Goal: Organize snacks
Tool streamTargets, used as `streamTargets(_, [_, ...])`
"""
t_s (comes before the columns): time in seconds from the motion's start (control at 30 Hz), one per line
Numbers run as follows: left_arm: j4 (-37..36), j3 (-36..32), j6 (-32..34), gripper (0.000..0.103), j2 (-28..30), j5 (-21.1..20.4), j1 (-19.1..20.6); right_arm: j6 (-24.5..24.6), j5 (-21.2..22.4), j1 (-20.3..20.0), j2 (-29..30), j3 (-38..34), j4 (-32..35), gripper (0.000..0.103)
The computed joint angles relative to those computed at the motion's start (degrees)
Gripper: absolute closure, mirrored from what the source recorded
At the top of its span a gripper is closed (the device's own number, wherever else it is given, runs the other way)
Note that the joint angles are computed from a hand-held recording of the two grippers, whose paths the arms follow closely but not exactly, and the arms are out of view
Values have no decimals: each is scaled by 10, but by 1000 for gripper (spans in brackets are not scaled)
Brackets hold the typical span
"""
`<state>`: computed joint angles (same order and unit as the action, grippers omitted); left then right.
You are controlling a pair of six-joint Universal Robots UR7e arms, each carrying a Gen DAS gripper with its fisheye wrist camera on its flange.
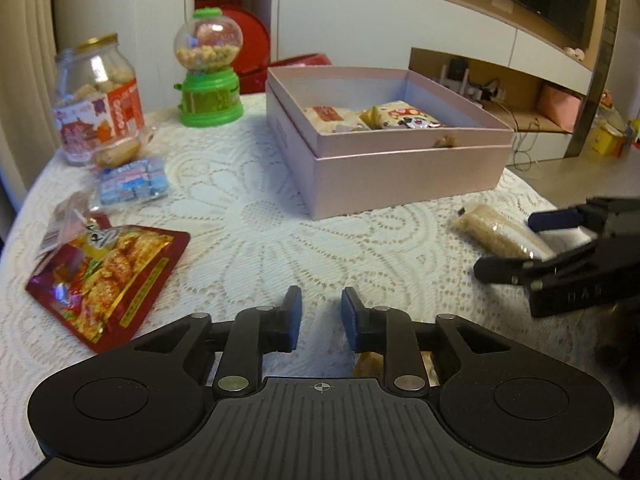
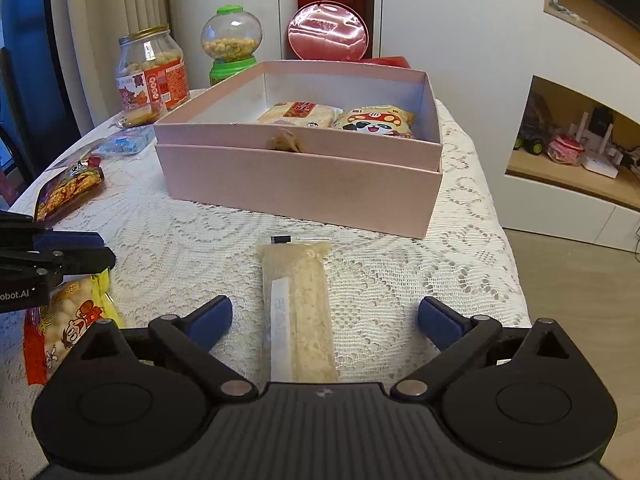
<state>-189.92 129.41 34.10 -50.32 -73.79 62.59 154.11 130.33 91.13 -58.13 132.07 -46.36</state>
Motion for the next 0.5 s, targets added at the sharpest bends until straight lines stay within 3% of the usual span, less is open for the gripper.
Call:
streamTargets(0.1, [39, -18, 12, 73, -3, -10, 5, -1, 4, 1, 2, 1, -9, 3])
streamTargets(0.37, [-17, -31, 75, 74, 23, -100, 51, 6, 33, 13, 15, -9, -17, 0])
streamTargets(0.5, [-37, -24, 50, 75, 27, -84, 43, 20, 20, 2, 5, 3, -24, 0])
